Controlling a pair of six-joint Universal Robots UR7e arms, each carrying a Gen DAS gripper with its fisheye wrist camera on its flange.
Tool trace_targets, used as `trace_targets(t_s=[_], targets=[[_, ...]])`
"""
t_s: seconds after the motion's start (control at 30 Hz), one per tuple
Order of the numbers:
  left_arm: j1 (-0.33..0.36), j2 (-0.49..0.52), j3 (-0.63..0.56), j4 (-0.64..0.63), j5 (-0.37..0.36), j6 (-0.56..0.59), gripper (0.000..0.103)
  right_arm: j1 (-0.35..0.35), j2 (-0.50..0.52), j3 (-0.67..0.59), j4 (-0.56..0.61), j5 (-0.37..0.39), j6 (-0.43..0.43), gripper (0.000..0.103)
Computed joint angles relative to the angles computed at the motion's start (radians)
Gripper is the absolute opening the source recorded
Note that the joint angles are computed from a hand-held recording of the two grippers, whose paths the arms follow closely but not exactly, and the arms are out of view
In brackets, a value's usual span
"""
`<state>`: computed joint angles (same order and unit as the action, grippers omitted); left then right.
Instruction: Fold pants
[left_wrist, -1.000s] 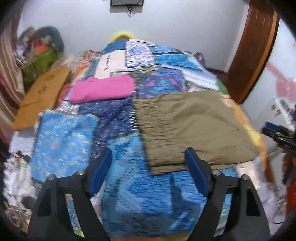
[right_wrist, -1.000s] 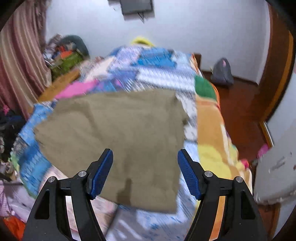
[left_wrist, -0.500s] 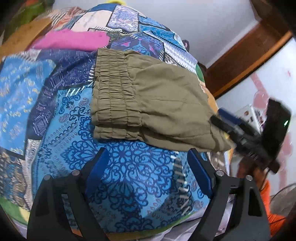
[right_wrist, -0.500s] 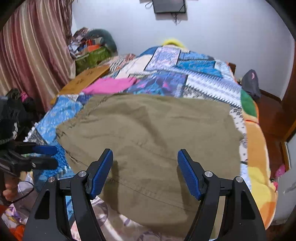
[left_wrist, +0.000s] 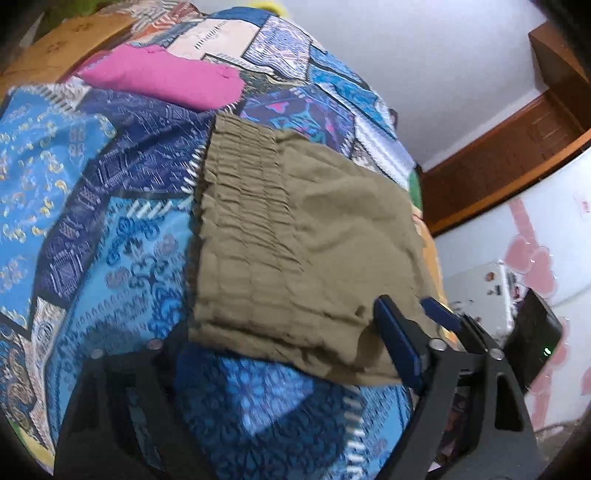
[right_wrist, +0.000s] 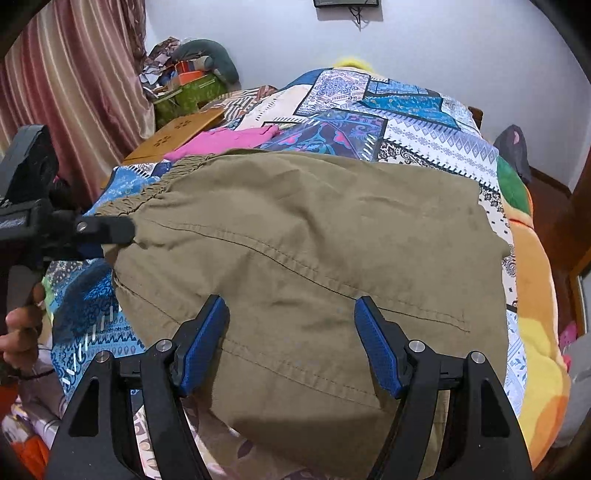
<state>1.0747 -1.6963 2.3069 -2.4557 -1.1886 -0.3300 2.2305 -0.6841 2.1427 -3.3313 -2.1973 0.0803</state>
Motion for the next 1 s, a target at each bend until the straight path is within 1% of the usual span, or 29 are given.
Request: trace_targets(t_s=[0.03,0.07,0.1,0.13,0.17,0.2,0.23,0.3,0.37,0.43,0.5,0.6,0.67,0.73,0.8,0.87,0.93,1.0], targets=[[-0.014,0.009,0.000,0.000,0.042,-0.004,0.073,0.001,0.000,-0.001,0.002,-0.001,0.000,0.069],[-0.020,0.012,0.002,-0.004,0.067,-0.002,0.066,0.001,-0.001,-0.002,0.005,-0.001,0.003,0.069],[-0.041,0.013,0.012,-0.018,0.116,0.000,0.063,0.003,-0.001,-0.004,0.010,-0.001,0.008,0.069],[-0.062,0.014,0.025,-0.039,0.163,0.009,0.057,0.001,-0.005,-0.004,0.016,0.002,0.010,0.069],[-0.096,0.013,0.045,-0.066,0.224,0.032,0.053,0.000,-0.008,-0.006,0.027,0.004,0.015,0.069],[-0.121,0.011,0.059,-0.083,0.263,0.051,0.051,-0.003,-0.015,-0.007,0.041,0.009,0.018,0.069],[-0.157,0.009,0.079,-0.105,0.316,0.074,0.048,-0.006,-0.021,-0.008,0.054,0.015,0.022,0.069],[-0.194,0.011,0.099,-0.138,0.377,0.119,0.044,-0.014,-0.038,-0.013,0.090,0.033,0.035,0.069],[-0.215,0.005,0.103,-0.151,0.405,0.149,0.038,-0.018,-0.053,-0.018,0.095,0.050,0.049,0.069],[-0.231,-0.013,0.103,-0.165,0.428,0.169,0.036,-0.013,-0.052,-0.028,0.071,0.038,0.050,0.069],[-0.249,-0.022,0.102,-0.183,0.467,0.185,0.034,-0.011,-0.044,-0.047,0.054,0.022,0.053,0.069],[-0.284,-0.049,0.111,-0.230,0.541,0.223,0.032,-0.011,-0.023,-0.091,0.092,0.008,0.058,0.069],[-0.311,-0.072,0.119,-0.241,0.582,0.245,0.032,-0.012,-0.007,-0.118,0.135,0.013,0.050,0.069],[-0.342,-0.091,0.132,-0.266,0.628,0.283,0.032,-0.015,0.014,-0.151,0.209,0.057,0.041,0.069],[-0.374,-0.121,0.144,-0.267,0.654,0.312,0.032,-0.010,0.040,-0.176,0.252,0.088,0.023,0.069],[-0.404,-0.124,0.158,-0.284,0.684,0.344,0.032,0.009,0.063,-0.193,0.257,0.073,-0.009,0.072],[-0.430,-0.114,0.173,-0.315,0.709,0.382,0.031,0.017,0.068,-0.200,0.268,0.070,-0.015,0.072],[-0.453,-0.101,0.183,-0.333,0.723,0.407,0.031,0.016,0.054,-0.179,0.242,0.083,-0.005,0.070]])
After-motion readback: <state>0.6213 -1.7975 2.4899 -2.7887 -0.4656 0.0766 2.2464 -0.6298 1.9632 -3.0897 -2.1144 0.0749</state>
